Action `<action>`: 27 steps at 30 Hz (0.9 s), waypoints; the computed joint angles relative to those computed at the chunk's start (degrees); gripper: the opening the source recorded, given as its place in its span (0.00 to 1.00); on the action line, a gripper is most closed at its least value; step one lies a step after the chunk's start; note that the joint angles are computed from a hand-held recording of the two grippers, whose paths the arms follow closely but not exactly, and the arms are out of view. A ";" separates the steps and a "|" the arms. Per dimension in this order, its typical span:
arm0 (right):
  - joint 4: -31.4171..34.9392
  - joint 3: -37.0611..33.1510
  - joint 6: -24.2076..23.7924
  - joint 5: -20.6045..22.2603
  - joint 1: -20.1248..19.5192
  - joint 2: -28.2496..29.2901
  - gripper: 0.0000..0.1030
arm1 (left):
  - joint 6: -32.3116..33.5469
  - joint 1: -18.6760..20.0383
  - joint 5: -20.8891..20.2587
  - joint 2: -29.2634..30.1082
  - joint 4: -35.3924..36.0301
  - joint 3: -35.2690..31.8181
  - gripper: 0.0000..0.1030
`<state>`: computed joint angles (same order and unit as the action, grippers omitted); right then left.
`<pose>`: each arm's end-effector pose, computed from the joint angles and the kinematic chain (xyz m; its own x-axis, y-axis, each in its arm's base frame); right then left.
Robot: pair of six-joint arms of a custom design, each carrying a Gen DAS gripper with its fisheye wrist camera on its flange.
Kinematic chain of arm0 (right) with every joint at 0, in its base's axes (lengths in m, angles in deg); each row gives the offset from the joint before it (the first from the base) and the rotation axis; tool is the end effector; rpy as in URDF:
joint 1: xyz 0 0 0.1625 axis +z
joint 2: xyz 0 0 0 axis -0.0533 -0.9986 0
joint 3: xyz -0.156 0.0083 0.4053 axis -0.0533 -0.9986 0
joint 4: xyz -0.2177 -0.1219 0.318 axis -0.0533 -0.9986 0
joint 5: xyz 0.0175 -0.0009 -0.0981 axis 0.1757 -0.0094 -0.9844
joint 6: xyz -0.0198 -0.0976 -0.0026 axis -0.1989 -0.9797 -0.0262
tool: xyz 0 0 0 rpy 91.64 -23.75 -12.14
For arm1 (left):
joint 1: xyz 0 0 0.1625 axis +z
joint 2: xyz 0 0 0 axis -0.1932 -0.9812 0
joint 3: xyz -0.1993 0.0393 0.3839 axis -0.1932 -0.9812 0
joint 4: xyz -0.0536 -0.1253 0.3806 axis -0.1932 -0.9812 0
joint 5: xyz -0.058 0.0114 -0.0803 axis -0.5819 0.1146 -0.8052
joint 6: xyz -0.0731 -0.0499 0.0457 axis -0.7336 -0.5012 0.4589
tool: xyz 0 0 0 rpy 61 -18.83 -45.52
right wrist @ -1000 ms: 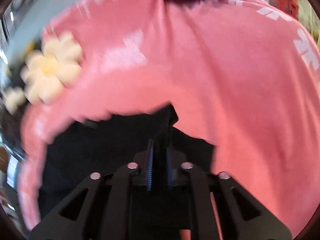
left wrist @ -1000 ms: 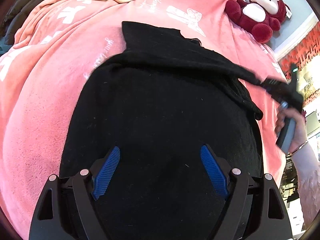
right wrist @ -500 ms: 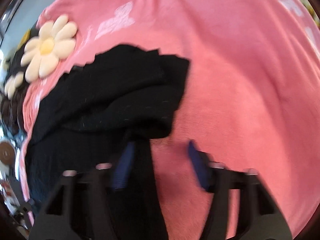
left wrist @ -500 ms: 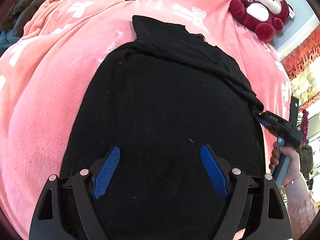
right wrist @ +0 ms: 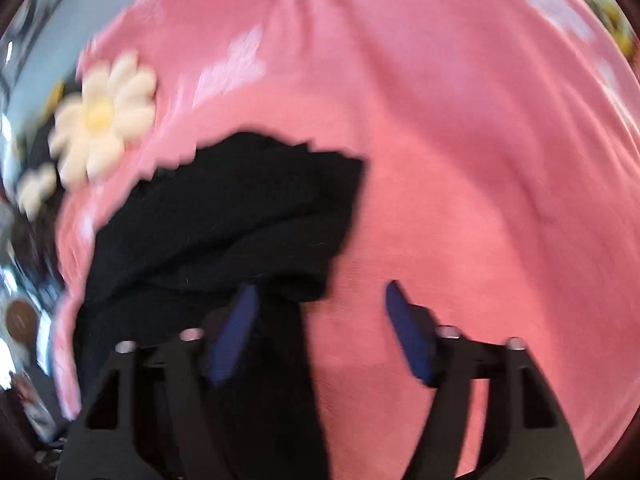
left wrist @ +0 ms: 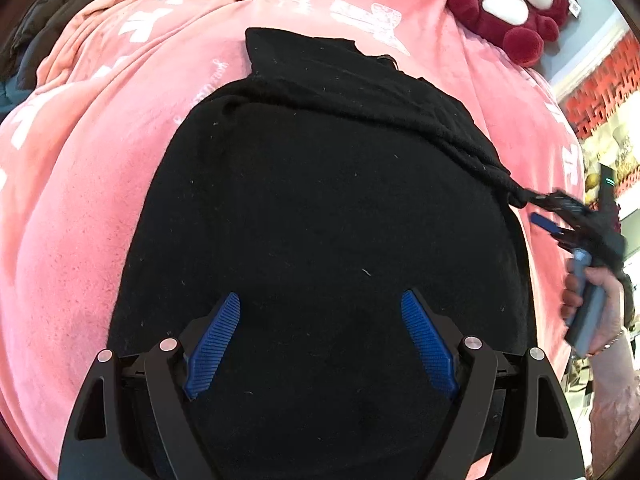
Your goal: Fold small clothes
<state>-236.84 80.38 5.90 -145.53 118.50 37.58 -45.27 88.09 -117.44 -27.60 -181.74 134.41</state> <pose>0.3421 -0.5783 0.0207 -0.8121 0.2110 0.5440 -0.1423 0.8326 -0.5353 0.0588 -0.5109 0.4105 -0.9234 0.0842 -0.3744 0.2272 0.9062 -0.3565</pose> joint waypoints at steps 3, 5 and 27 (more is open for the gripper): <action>-0.18 -0.85 -2.82 -0.39 -0.29 1.82 0.26 | -0.66 0.13 -0.84 -0.52 0.32 0.25 0.78; -1.40 0.95 -0.29 -2.34 -0.89 0.43 0.10 | -0.17 0.33 -0.77 -0.73 0.58 0.43 0.78; 1.99 -9.25 -0.07 -4.07 0.11 3.29 0.57 | 4.24 -3.97 -5.79 5.82 -2.19 -7.83 0.78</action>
